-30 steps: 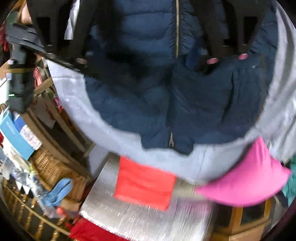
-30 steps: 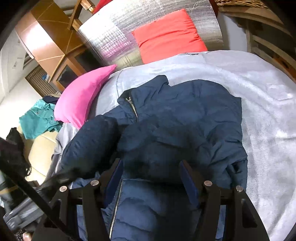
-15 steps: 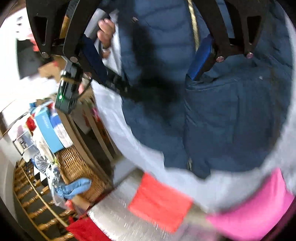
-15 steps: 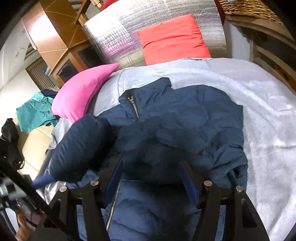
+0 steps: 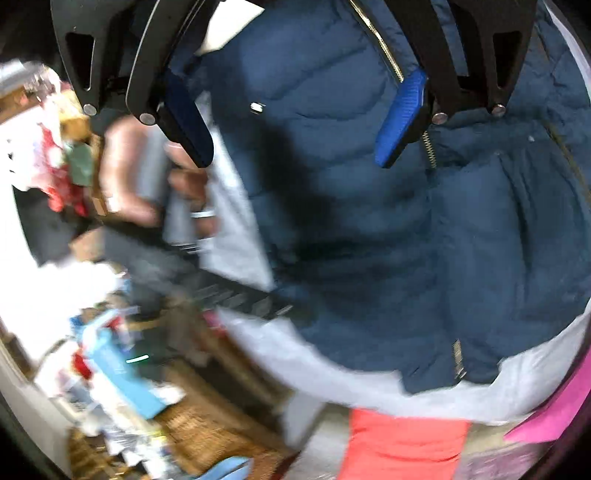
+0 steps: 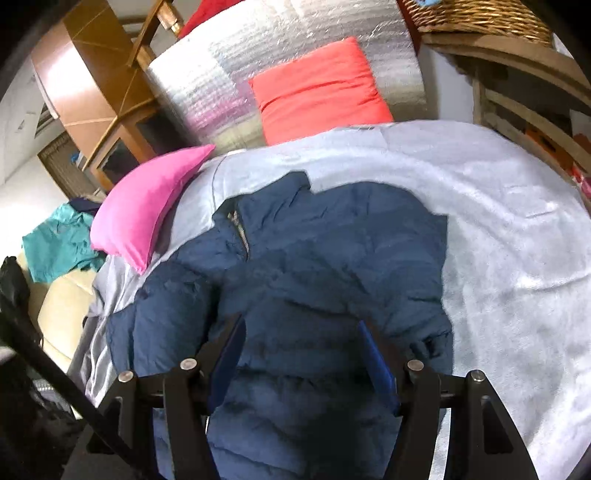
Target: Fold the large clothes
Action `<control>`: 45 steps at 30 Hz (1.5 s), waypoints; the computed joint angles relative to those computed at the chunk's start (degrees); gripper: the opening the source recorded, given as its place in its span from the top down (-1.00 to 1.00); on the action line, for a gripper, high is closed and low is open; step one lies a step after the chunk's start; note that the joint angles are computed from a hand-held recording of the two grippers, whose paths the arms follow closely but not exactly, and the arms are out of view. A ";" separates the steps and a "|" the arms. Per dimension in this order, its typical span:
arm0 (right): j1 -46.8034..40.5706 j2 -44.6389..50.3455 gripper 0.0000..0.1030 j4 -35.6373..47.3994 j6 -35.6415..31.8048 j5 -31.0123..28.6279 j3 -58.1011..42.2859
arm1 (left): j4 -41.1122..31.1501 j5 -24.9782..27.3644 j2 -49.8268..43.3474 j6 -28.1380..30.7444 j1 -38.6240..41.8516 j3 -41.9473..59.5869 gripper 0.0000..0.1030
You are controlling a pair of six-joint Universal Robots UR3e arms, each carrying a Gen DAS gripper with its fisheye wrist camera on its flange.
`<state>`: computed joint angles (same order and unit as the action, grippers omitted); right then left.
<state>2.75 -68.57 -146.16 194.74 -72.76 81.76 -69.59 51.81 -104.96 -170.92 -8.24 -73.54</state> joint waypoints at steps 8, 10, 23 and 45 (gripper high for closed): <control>3.34 1.37 -0.30 -3.37 -3.49 6.39 0.08 | 11.79 -2.40 16.70 -10.70 21.56 -15.56 -0.73; 6.66 2.26 -0.30 -4.86 -6.37 6.62 -0.74 | 15.99 3.77 16.93 -18.40 24.58 -18.27 -0.73; 32.67 24.71 -0.57 -7.25 -29.66 -23.43 -21.68 | 13.04 9.69 13.30 -24.52 29.73 -20.95 -0.73; -1.15 4.56 0.92 -14.60 6.94 9.97 4.24 | 18.93 18.60 8.89 -26.09 20.19 -17.90 -0.73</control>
<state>1.60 -64.01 -160.76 201.69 -62.79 86.00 -50.66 70.41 -96.06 -197.02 11.95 -91.44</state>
